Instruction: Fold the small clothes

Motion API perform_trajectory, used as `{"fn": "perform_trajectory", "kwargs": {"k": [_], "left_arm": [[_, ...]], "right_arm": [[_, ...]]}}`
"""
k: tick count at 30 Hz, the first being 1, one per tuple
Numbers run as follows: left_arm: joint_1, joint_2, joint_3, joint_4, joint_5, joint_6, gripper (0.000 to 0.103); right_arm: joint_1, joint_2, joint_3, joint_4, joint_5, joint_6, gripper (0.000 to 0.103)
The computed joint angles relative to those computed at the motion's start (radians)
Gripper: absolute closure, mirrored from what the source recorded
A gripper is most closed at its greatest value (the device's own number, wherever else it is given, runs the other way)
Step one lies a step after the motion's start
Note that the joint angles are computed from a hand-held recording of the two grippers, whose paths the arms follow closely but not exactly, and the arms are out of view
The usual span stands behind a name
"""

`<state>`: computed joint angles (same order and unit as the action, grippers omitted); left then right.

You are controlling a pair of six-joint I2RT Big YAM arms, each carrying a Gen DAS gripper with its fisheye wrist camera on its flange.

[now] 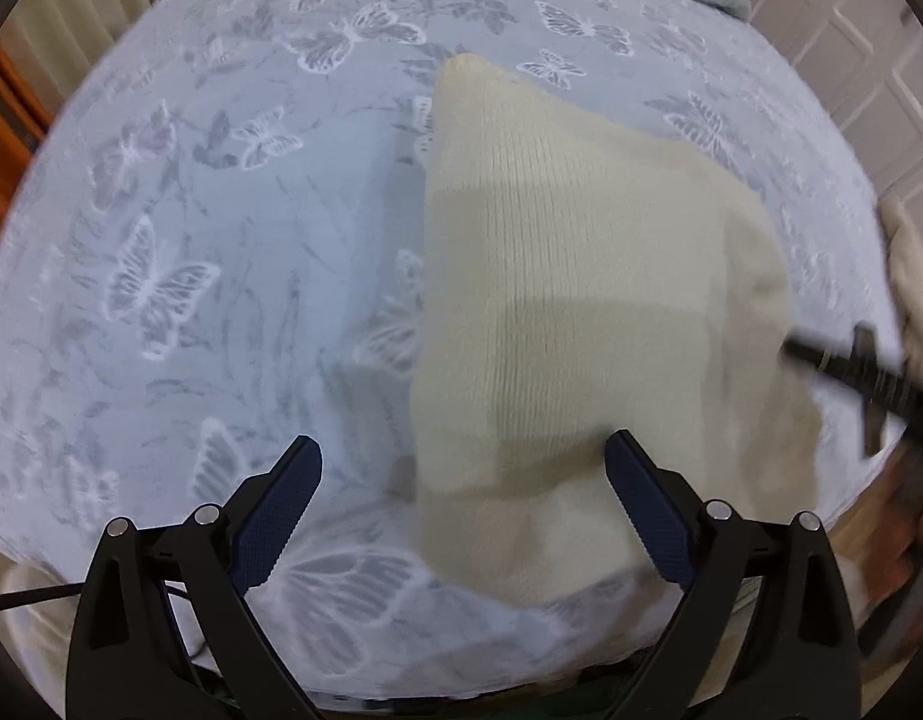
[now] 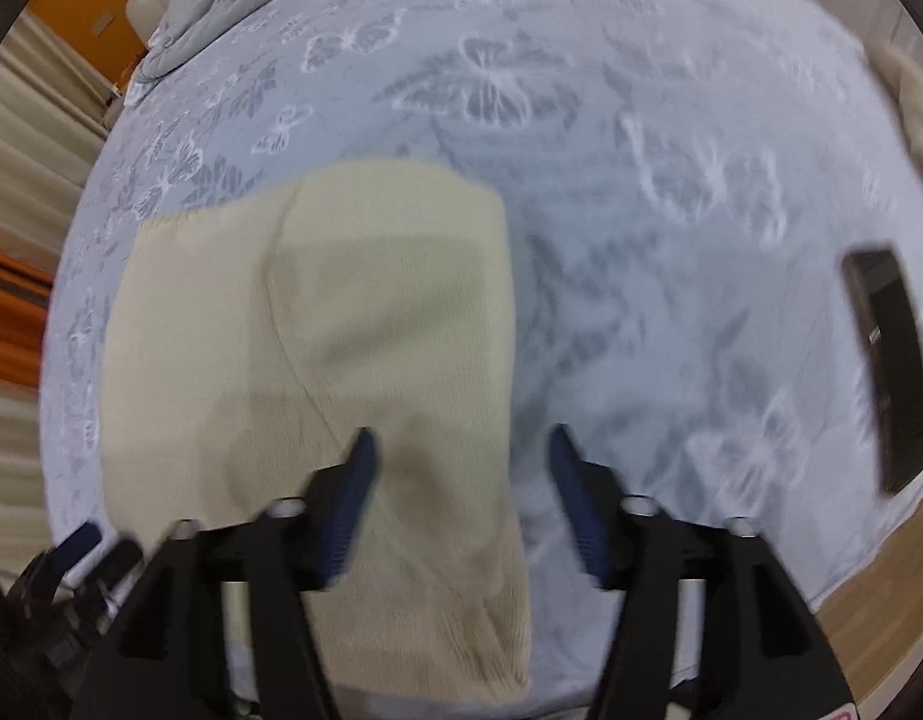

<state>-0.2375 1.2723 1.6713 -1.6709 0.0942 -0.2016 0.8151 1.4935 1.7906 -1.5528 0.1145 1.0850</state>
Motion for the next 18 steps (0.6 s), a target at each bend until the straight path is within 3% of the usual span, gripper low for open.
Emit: {"fn": "perform_trajectory", "kwargs": {"k": [2, 5, 7, 9, 11, 13, 16, 18], "left_arm": [[0.035, 0.02, -0.005, 0.015, 0.08, -0.03, 0.006], [0.049, 0.056, -0.011, 0.018, 0.141, -0.036, 0.005], [0.033, 0.065, -0.008, 0.025, 0.137, -0.035, 0.005], [0.013, 0.07, -0.003, 0.037, 0.12, -0.035, 0.005], [-0.01, 0.08, 0.004, 0.048, 0.102, -0.028, 0.005], [-0.029, 0.09, 0.004, 0.055, 0.074, -0.029, 0.005], [-0.036, 0.101, 0.004, 0.067, 0.061, -0.034, 0.005], [-0.035, 0.107, 0.01, 0.064, 0.069, -0.021, 0.005]], "right_arm": [[0.004, -0.028, -0.062, 0.045, -0.016, 0.028, 0.026], [-0.014, -0.076, -0.157, 0.161, -0.094, 0.074, 0.025], [-0.031, -0.09, -0.202, 0.259, -0.19, 0.074, 0.025], [-0.029, -0.079, -0.217, 0.32, -0.248, 0.05, 0.018], [-0.018, -0.052, -0.208, 0.322, -0.238, 0.044, 0.008], [-0.014, -0.046, -0.216, 0.353, -0.221, 0.061, 0.005], [-0.006, -0.046, -0.223, 0.376, -0.197, 0.066, 0.006], [-0.004, -0.048, -0.221, 0.377, -0.187, 0.062, 0.016]]}}
